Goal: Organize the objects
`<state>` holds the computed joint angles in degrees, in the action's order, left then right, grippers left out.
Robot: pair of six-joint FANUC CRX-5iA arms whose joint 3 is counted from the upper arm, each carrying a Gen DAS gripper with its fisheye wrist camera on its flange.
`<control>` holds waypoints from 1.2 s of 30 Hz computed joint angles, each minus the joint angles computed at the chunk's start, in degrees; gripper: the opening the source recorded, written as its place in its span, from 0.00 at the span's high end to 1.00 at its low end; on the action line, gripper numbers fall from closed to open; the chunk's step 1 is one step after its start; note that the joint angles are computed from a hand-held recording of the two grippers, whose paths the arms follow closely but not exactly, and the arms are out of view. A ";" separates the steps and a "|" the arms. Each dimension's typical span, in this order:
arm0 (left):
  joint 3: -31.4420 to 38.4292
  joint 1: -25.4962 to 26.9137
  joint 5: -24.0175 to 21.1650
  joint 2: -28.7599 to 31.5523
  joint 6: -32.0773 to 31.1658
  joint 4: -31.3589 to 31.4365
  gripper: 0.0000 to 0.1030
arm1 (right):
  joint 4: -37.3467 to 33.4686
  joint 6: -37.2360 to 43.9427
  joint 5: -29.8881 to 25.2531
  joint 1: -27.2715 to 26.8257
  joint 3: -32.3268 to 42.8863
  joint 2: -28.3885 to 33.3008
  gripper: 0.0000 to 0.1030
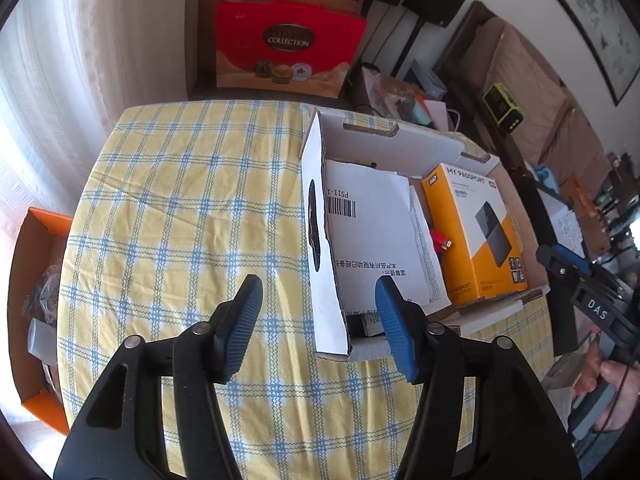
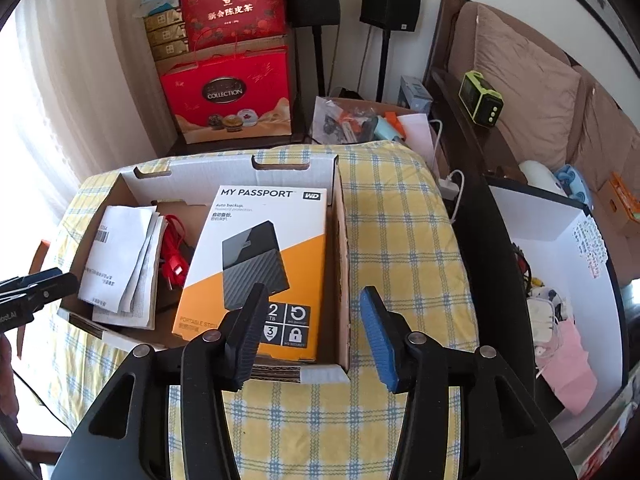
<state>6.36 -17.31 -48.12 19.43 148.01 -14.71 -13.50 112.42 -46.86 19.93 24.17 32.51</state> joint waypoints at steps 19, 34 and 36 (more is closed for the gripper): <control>4.28 -2.08 -5.17 2.24 0.57 -2.55 0.38 | 0.16 -0.32 -4.67 -2.45 2.72 2.76 0.67; 6.98 -2.34 -6.24 5.53 -3.88 0.51 0.70 | -2.18 4.44 -6.50 -1.91 2.26 1.75 0.84; 6.92 -2.50 -6.37 5.42 -3.57 0.24 0.70 | -0.14 3.85 -4.55 -1.03 0.27 0.84 0.84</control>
